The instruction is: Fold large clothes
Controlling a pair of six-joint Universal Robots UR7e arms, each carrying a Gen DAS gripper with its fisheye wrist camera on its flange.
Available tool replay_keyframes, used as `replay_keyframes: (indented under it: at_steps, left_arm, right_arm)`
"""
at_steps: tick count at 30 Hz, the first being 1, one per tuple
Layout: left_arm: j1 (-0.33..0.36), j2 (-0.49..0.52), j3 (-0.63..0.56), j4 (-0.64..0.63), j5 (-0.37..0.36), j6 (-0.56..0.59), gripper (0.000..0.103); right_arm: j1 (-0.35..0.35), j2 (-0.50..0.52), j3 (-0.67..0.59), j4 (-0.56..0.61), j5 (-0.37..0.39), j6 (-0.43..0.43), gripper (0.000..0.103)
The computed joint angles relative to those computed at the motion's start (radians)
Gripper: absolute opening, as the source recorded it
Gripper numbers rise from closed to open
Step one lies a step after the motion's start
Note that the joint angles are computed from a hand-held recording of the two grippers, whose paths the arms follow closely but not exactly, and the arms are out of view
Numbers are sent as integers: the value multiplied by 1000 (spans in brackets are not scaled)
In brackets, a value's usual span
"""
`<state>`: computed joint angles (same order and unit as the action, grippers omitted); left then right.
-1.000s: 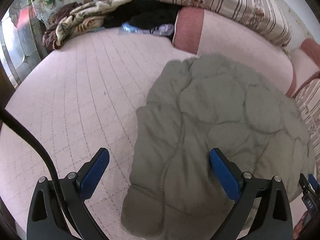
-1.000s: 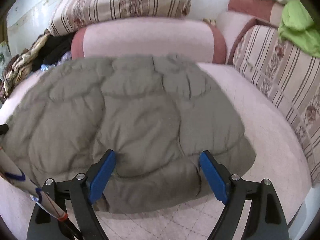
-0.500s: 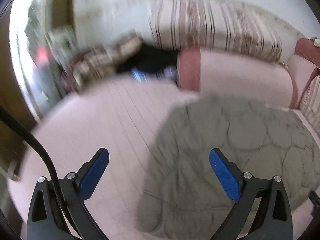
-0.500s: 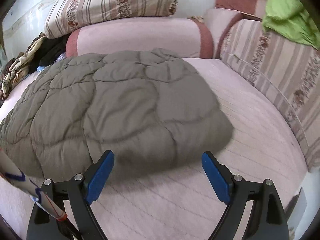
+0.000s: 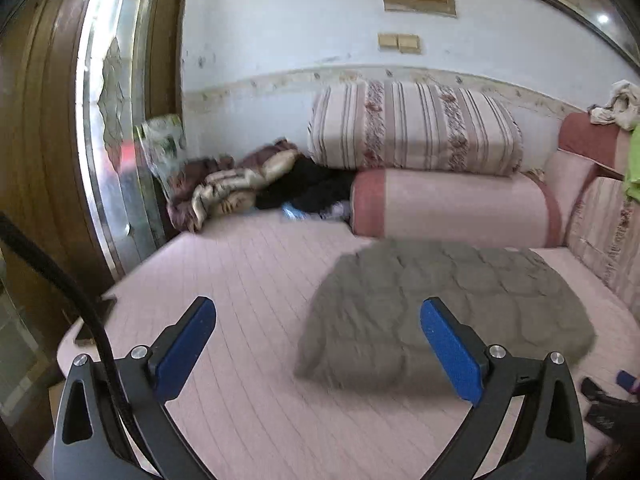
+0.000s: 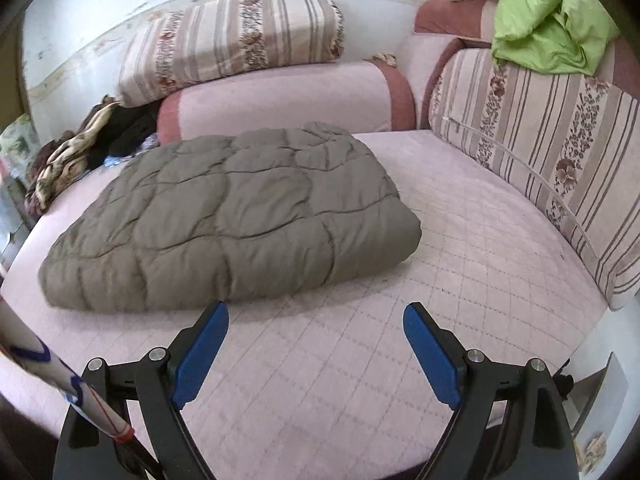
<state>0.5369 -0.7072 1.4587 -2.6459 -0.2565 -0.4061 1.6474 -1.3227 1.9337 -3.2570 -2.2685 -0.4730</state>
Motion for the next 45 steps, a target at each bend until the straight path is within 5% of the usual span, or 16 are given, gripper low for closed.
replay_keyframes:
  at_steps: [13, 19, 23, 29, 45]
  left_arm:
    - [-110, -104, 69, 551, -150, -512, 102]
    - [-148, -109, 117, 476, -214, -488, 102]
    - [-163, -104, 135, 437, -260, -448, 102]
    - [-180, -81, 113, 587, -259, -509, 102]
    - [-144, -78, 99, 668, -316, -581, 102]
  right_arm:
    - [51, -153, 156, 11, -10, -8, 92]
    - [73, -228, 224, 85, -37, 43, 92]
    - [98, -233, 254, 33, -95, 34, 92]
    - [116, -221, 256, -33, -147, 0, 92]
    - [103, -177, 237, 26, -186, 4, 92]
